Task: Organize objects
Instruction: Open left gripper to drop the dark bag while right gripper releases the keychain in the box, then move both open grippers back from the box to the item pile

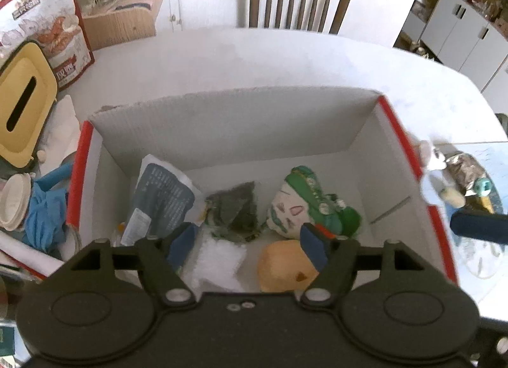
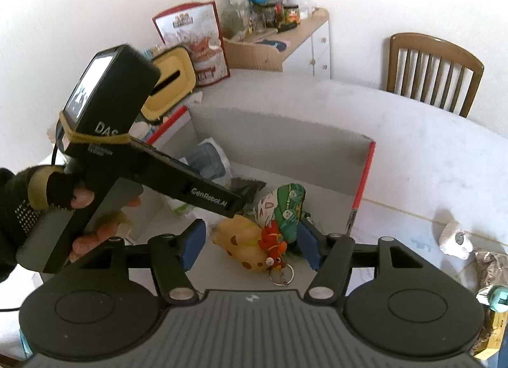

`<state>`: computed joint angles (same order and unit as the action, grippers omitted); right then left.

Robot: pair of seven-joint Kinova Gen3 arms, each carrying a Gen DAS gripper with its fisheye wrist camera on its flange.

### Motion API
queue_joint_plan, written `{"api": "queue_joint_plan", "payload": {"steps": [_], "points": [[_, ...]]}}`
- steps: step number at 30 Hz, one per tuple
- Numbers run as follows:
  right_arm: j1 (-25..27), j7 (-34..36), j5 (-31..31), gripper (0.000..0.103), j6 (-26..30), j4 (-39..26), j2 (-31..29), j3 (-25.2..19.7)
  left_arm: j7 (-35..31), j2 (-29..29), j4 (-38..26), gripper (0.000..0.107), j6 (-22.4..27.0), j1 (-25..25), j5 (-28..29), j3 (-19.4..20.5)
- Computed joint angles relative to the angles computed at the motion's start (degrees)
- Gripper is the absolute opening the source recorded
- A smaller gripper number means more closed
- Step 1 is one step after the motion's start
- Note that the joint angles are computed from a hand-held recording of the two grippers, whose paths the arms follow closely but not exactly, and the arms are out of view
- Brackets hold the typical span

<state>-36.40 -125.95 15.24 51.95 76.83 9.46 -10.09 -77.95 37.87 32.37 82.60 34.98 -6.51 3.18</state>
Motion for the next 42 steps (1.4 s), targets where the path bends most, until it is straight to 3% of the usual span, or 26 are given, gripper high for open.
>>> {"api": "queue_joint_plan", "payload": {"steps": [11, 26, 36, 42], "points": [[2.58, -1.34, 0.24, 0.077, -3.35, 5.52, -6.99, -1.58, 4.71, -7.47, 9.17, 0.084, -8.41, 2.62, -1.4, 0.91], [10.52, 0.41, -3.95, 0.089, -4.9, 13.79, -17.91, -3.99, 11.18, -11.42, 13.25, 0.102, -14.21, 8.36, -5.82, 2.1], [18.0, 2.97, -9.24, 0.098, -6.73, 21.41, -27.03, -2.19, 15.1, -9.81, 12.02, 0.102, -15.2, 13.0, -8.37, 2.27], [23.13, 5.72, -9.18, 0.098, -4.63, 23.79, -30.33, -2.05, 15.9, -6.95, 8.44, 0.103, -14.44, 15.69, -9.09, 1.67]]}}
